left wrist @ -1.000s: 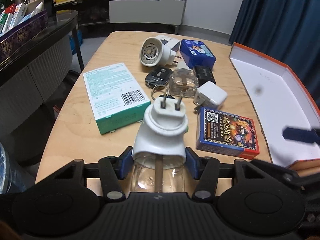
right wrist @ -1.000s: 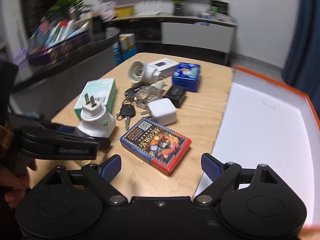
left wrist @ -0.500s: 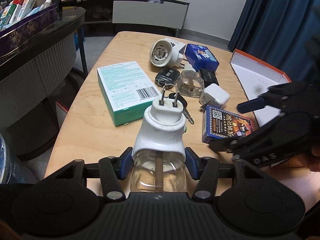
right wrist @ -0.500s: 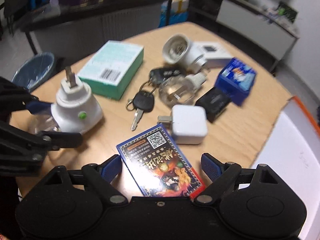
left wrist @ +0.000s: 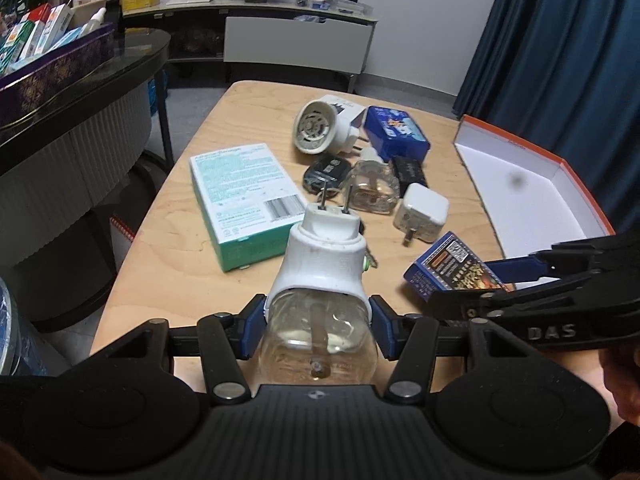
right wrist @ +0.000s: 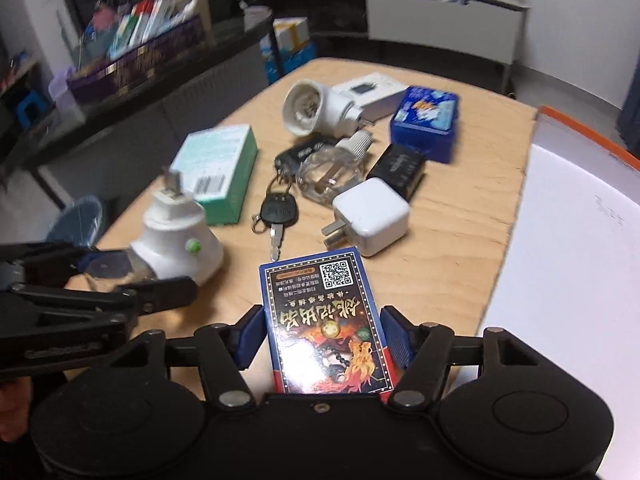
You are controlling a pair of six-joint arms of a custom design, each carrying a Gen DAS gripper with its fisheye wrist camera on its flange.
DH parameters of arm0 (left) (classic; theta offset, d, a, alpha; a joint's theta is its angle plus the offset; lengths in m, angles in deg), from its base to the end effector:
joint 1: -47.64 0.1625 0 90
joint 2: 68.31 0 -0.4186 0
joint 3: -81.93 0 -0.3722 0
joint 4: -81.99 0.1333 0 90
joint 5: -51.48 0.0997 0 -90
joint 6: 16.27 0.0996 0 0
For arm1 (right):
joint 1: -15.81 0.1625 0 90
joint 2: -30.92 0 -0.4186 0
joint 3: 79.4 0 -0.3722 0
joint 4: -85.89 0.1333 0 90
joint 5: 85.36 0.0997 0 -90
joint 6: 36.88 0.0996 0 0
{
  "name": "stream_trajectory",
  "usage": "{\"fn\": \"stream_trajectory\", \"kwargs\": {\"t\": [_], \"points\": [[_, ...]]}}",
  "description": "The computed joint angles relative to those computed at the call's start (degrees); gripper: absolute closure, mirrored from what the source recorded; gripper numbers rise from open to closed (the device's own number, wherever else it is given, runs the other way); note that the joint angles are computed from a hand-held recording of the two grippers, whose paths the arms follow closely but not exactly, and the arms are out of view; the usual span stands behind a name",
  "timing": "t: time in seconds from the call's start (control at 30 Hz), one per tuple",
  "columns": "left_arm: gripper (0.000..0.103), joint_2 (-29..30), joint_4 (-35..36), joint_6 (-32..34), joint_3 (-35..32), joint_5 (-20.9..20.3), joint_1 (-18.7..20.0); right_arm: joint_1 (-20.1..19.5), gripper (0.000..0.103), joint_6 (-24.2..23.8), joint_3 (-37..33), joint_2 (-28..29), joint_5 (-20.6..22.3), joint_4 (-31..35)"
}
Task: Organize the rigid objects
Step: 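Lift and carry the freshener and card box over the orange-rimmed white box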
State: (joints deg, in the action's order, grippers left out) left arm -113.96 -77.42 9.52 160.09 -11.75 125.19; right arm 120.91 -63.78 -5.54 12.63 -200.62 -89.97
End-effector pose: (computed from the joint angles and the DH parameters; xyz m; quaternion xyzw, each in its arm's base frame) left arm 0.0145 -0.7606 0.2505 0.2331 0.8959 -0.2803 0.2539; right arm 0.2803 -0.6902 -0.0406 0.2842 -0.8998 0.2319 0.2361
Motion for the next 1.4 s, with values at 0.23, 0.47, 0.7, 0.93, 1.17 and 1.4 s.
{"fn": "stream_trajectory", "kwargs": {"t": [0.23, 0.47, 0.7, 0.93, 1.17, 1.4], "points": [[0.048, 0.18, 0.09, 1.08, 0.35, 0.33, -0.42, 0.46, 0.027, 1.18, 4.61, -2.52, 0.14, -7.28], [0.047, 2.3, 0.21, 1.84, -1.17, 2.75, -0.42, 0.25, 0.027, 2.37, 7.65, -4.09, 1.62, -9.91], [0.048, 2.63, -4.2, 4.76, 0.23, 2.15, -0.57, 0.25, 0.027, 3.74, 9.34, -5.24, 2.14, -10.76], [0.049, 0.57, -5.76, 4.86, 2.36, -1.53, -2.81, 0.5, 0.027, 4.79, 11.78, -7.15, 2.61, -16.44], [0.049, 1.02, -3.56, 3.94, 1.24, -4.45, -4.47, 0.22, 0.027, 5.48, 14.27, -9.58, 1.08, -22.92], [0.049, 3.19, -1.63, 4.01, -1.49, -7.86, -6.14, -0.73, 0.027, 6.08, 16.79, -12.41, -0.35, -27.74]]}}
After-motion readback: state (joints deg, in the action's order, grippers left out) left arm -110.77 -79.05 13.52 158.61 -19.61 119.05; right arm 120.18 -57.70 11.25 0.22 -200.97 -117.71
